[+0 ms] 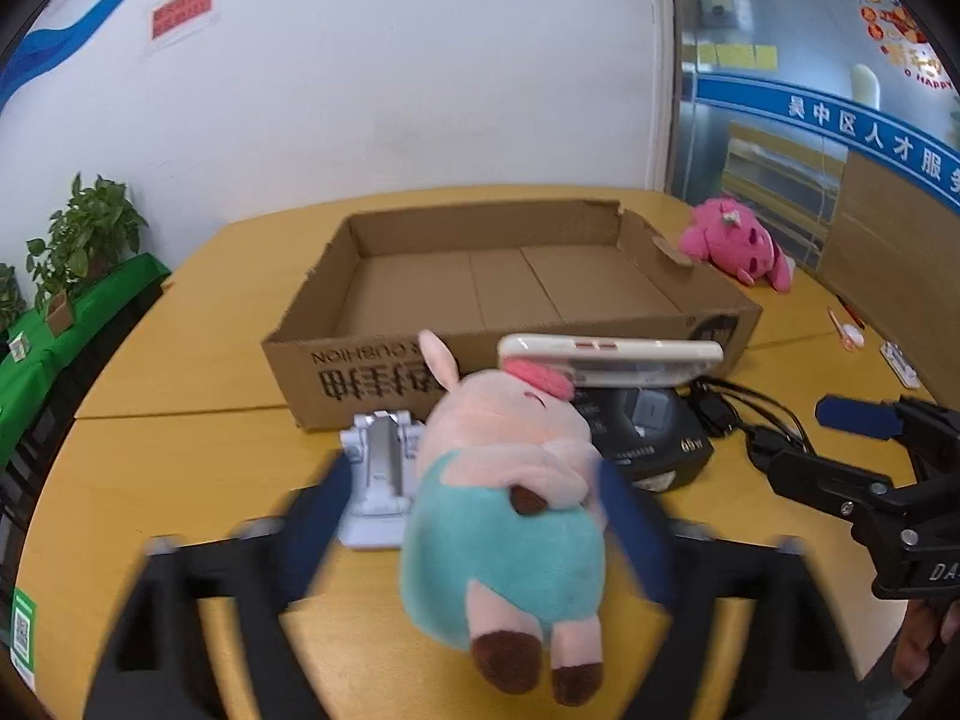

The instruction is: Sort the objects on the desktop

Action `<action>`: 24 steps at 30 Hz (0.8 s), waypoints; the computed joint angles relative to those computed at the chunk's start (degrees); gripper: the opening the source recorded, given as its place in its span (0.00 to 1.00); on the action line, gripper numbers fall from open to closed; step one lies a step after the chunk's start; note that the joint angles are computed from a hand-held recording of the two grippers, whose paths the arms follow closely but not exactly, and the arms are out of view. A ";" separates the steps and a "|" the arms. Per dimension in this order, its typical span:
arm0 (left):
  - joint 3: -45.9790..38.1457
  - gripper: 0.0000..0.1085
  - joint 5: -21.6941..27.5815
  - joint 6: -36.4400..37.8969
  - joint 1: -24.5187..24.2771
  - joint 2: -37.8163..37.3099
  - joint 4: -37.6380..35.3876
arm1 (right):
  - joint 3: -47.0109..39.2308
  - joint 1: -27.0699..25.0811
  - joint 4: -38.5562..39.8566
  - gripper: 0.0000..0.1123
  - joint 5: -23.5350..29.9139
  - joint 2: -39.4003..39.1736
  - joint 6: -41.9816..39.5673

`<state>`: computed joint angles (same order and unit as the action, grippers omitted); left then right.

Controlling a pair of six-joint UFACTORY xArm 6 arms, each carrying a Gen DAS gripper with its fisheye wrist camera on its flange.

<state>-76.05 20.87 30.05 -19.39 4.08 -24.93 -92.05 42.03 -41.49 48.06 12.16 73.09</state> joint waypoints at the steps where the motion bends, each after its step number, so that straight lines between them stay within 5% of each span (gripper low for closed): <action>1: 0.20 0.88 -0.76 2.89 -0.10 -0.16 -2.83 | -0.23 -0.20 0.41 0.75 0.04 0.24 -0.10; 4: -2.02 0.88 3.59 6.84 0.23 1.17 -4.93 | 0.19 -1.51 2.59 0.75 -1.76 0.60 -0.02; 11: -8.25 0.88 14.66 3.03 2.24 8.28 -0.40 | -0.37 -3.59 7.82 0.75 -5.85 3.05 -2.77; 14: -12.35 0.77 24.96 6.91 4.93 10.98 -11.17 | -1.35 -4.16 10.82 0.75 -5.83 4.44 -4.46; 24: -5.57 0.71 27.80 8.23 7.02 4.84 -13.54 | -5.88 -4.86 26.47 0.75 -14.14 10.74 -18.55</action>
<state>-81.62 48.67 38.28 -12.37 8.92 -38.47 -97.93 37.17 -15.02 33.92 22.90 54.54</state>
